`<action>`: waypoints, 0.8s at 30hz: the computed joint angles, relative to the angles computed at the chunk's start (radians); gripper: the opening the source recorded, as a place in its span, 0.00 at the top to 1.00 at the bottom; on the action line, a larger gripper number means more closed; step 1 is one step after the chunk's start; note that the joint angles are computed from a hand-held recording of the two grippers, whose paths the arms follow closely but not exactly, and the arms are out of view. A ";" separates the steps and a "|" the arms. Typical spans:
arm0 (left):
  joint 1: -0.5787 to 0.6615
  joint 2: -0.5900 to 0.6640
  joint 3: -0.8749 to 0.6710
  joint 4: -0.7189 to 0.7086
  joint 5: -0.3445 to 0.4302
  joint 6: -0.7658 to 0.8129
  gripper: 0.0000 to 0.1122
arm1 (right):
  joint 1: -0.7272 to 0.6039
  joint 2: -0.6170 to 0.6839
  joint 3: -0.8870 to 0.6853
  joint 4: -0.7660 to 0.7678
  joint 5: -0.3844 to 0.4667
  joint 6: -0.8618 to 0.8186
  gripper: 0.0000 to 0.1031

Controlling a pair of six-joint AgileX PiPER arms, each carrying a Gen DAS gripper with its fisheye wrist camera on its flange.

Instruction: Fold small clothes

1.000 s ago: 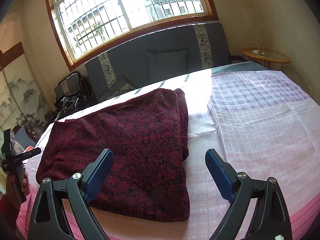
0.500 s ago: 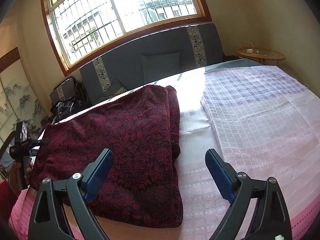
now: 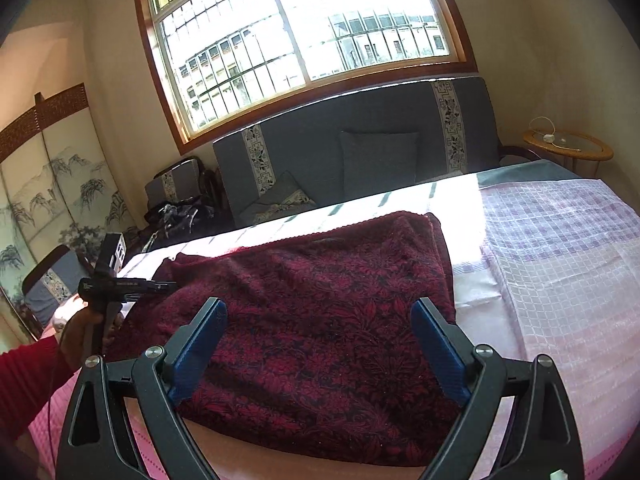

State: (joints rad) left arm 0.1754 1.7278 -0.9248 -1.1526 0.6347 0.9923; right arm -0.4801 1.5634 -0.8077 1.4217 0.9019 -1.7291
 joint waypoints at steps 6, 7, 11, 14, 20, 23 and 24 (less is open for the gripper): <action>0.044 0.002 0.040 -0.119 0.052 0.104 0.58 | 0.290 0.102 -0.185 -0.194 -0.071 0.237 0.80; 0.051 0.005 0.042 -0.125 0.065 0.116 0.58 | 0.326 0.146 -0.245 -0.244 -0.075 0.322 0.86; 0.061 0.005 0.050 -0.140 0.075 0.151 0.58 | 0.418 0.298 -0.446 -0.347 -0.085 0.544 0.86; 0.082 0.013 0.054 -0.168 0.100 0.177 0.55 | 0.477 0.391 -0.575 -0.450 -0.103 0.691 0.86; 0.116 0.019 0.099 -0.281 0.128 0.192 0.55 | 0.539 0.578 -0.772 -0.628 -0.096 0.923 0.96; 0.085 -0.009 0.097 -0.225 0.071 0.135 0.61 | 0.505 0.622 -0.804 -0.572 -0.047 0.932 1.00; 0.075 -0.012 0.092 -0.208 0.066 0.111 0.65 | 0.494 0.639 -0.825 -0.565 -0.019 0.949 1.00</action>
State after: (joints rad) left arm 0.2508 1.7155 -0.8330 -1.3603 0.7008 1.1029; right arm 0.0140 2.2026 -1.6327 0.8566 0.8828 -0.7799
